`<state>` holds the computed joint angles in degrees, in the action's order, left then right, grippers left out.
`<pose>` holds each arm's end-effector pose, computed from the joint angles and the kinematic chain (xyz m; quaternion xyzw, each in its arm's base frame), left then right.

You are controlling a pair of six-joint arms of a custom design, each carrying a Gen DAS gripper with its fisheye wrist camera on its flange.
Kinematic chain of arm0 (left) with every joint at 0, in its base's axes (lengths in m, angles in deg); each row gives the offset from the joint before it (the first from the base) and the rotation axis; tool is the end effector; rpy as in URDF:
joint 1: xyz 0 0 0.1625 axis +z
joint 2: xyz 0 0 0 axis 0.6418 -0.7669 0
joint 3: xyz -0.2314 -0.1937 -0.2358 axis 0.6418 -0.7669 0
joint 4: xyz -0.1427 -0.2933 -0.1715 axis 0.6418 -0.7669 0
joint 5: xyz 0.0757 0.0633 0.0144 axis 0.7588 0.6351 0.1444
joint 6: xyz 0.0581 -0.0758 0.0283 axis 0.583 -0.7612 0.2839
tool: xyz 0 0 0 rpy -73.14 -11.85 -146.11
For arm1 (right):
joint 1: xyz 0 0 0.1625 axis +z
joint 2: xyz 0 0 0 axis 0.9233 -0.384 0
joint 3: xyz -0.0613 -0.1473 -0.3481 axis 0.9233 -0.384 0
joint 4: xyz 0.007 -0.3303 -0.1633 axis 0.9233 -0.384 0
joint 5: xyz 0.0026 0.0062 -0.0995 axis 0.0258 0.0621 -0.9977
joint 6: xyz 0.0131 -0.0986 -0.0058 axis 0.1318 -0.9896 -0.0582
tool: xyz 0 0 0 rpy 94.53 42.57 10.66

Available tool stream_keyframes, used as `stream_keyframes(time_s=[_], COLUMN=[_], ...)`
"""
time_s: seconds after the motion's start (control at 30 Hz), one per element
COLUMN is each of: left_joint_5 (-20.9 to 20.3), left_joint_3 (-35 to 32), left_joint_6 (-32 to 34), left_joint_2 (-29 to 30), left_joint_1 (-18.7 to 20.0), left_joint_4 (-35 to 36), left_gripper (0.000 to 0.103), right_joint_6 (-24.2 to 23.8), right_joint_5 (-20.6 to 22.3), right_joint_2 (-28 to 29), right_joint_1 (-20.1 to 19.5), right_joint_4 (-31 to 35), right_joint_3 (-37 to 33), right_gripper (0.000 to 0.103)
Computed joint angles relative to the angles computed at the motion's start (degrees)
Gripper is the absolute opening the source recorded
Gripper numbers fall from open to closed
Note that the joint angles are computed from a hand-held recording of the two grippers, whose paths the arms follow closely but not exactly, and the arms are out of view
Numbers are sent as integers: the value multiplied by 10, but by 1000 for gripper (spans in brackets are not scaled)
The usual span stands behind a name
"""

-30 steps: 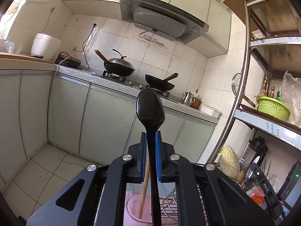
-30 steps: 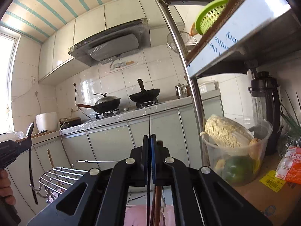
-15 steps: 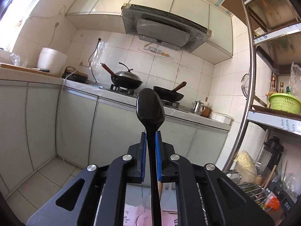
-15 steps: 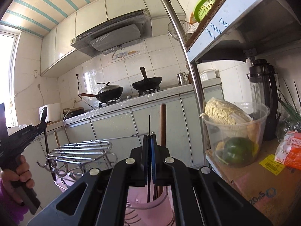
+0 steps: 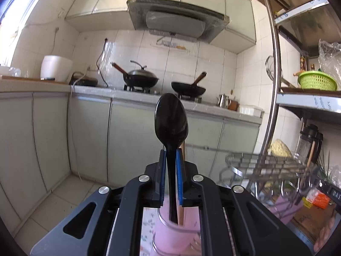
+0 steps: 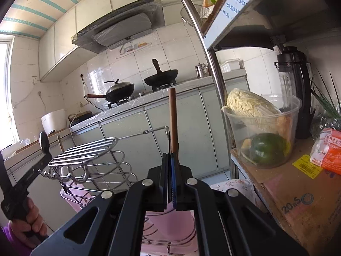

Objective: Organize utensils
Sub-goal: 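Release the black spoon into the pink cup while the right tool drops its chopstick in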

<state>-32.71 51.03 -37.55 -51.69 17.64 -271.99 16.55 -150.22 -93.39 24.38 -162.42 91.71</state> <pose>-0.2386 -0.7451 0.1769 0.1698 0.7131 -0.6319 0.2517 0.1569 -0.7680 0.2482 0.2090 -0.7908 0.5597 0.1330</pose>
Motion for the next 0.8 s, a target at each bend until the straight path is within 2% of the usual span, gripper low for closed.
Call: stream_keyframes(time_s=[0.1, 0.23, 0.43, 0.5, 0.53, 0.57, 0.6, 0.7, 0.8], left_joint_5=[19, 28, 34, 37, 39, 40, 40, 45, 49], left_joint_3=[19, 46, 71, 77, 78, 81, 84, 95, 103], left_joint_6=[-27, -99, -140, -146, -149, -152, -155, -157, -152], left_joint_2=[-7, -27, -44, -48, -50, -52, -54, -59, -62], left_joint_1=[3, 10, 12, 11, 10, 10, 9, 6, 2], left_joint_4=[27, 80, 107, 112, 118, 121, 125, 125, 119], left_gripper=[8, 8, 8, 9, 9, 9, 10, 21, 24], right_joint_6=[11, 20, 32, 34, 36, 39, 42, 46, 49], right_joint_5=[-14, -26, -31, -29, -28, -27, -26, -31, -33], right_joint_2=[3, 4, 1, -1, -3, -5, -8, -13, -21], right_joint_1=[0, -1, -2, -3, -4, -4, -5, -5, -5], right_joint_4=[23, 43, 74, 76, 78, 81, 83, 80, 75], right_joint_3=[-10, -16, -18, -14, -11, -9, -5, 4, 19], right_gripper=[3, 3, 3, 5, 12, 22, 25, 25, 25])
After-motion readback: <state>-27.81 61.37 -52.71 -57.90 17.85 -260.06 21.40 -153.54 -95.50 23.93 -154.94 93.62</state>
